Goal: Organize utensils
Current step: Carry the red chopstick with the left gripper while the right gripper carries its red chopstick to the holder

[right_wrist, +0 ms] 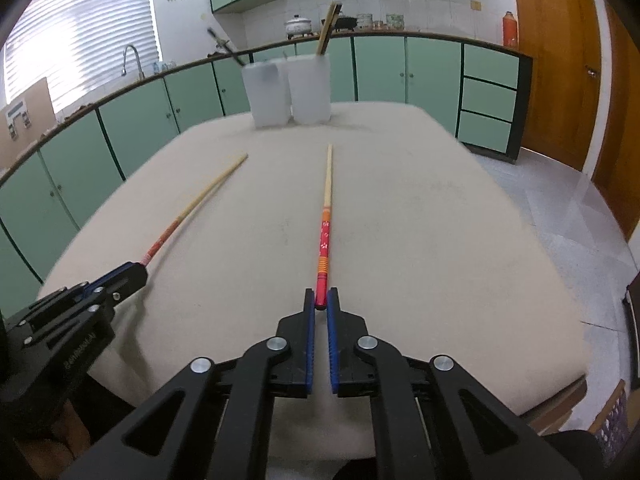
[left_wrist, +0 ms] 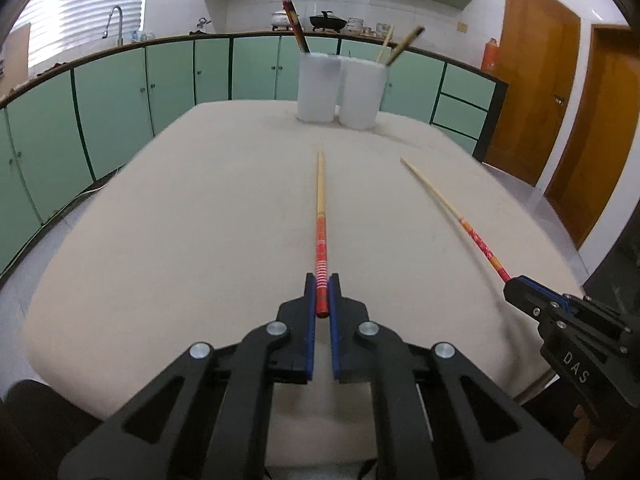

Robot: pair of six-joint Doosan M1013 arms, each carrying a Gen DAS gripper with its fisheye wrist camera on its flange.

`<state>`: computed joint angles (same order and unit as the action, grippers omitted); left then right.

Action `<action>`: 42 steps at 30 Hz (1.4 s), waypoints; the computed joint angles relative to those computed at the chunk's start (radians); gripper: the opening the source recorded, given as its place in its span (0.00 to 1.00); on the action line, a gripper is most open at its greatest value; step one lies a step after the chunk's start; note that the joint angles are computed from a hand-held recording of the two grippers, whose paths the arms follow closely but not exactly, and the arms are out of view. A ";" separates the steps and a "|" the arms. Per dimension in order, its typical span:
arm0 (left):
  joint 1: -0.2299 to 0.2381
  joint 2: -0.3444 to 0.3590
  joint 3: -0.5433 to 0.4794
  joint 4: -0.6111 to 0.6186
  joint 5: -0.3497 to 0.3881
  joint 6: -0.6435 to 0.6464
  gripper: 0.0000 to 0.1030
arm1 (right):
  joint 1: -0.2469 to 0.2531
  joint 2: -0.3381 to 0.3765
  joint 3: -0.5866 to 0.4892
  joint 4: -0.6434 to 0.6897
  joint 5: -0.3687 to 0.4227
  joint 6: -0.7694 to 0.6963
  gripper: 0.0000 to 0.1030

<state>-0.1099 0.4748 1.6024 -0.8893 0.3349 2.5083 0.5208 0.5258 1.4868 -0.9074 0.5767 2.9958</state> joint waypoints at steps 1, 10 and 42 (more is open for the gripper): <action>0.003 -0.010 -0.009 0.036 0.015 -0.042 0.05 | 0.000 -0.014 0.004 -0.004 0.003 0.001 0.05; 0.028 -0.062 -0.068 0.061 0.077 -0.069 0.05 | -0.012 -0.103 -0.022 0.046 0.019 -0.147 0.05; 0.029 0.015 -0.374 0.258 0.299 -0.201 0.05 | -0.096 0.032 -0.469 0.553 0.302 -0.923 0.05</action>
<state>-0.0807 0.4900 1.2279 -0.6310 0.6336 2.3073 0.4250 0.5574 1.0180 -0.3540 0.8789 2.0724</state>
